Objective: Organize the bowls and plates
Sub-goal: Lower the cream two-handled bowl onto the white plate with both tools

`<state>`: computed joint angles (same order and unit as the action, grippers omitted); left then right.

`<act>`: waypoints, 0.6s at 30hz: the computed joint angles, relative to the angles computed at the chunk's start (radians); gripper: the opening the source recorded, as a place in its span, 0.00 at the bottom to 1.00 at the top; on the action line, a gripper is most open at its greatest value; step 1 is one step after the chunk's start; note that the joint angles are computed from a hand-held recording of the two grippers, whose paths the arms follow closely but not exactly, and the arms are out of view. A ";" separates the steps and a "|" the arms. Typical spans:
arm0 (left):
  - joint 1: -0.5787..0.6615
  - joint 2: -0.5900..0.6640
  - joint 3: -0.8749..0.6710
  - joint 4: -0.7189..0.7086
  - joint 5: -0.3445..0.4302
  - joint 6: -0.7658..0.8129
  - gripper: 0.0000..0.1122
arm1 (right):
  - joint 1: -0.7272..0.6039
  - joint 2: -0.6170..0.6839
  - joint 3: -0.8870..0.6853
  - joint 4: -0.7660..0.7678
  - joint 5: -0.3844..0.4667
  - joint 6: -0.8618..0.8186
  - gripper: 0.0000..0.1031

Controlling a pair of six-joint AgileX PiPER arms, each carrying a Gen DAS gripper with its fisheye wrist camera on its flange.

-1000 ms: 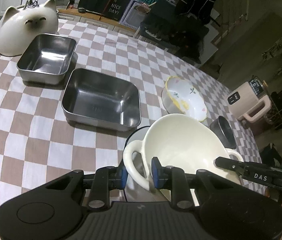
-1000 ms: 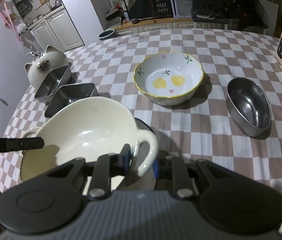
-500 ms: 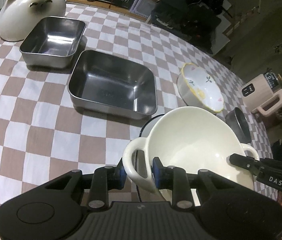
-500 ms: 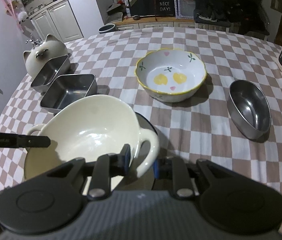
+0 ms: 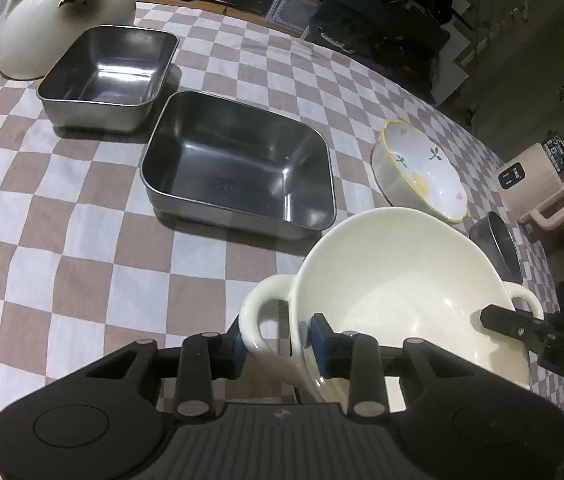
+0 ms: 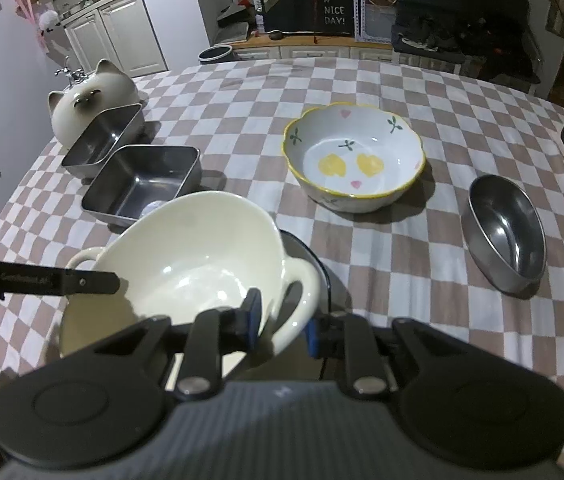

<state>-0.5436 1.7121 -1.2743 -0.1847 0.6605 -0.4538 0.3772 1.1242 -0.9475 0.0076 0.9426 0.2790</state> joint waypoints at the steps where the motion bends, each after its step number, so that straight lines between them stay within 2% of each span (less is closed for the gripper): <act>1: -0.002 0.002 -0.001 0.001 0.001 -0.001 0.31 | -0.001 0.002 0.000 -0.002 0.003 0.001 0.26; 18: -0.021 0.034 -0.026 0.009 0.033 0.013 0.32 | 0.012 0.035 -0.002 -0.055 0.044 0.025 0.27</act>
<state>-0.5649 1.7459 -1.3008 -0.1757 0.6936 -0.4405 0.3895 1.1597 -0.9496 -0.0475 0.9867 0.3039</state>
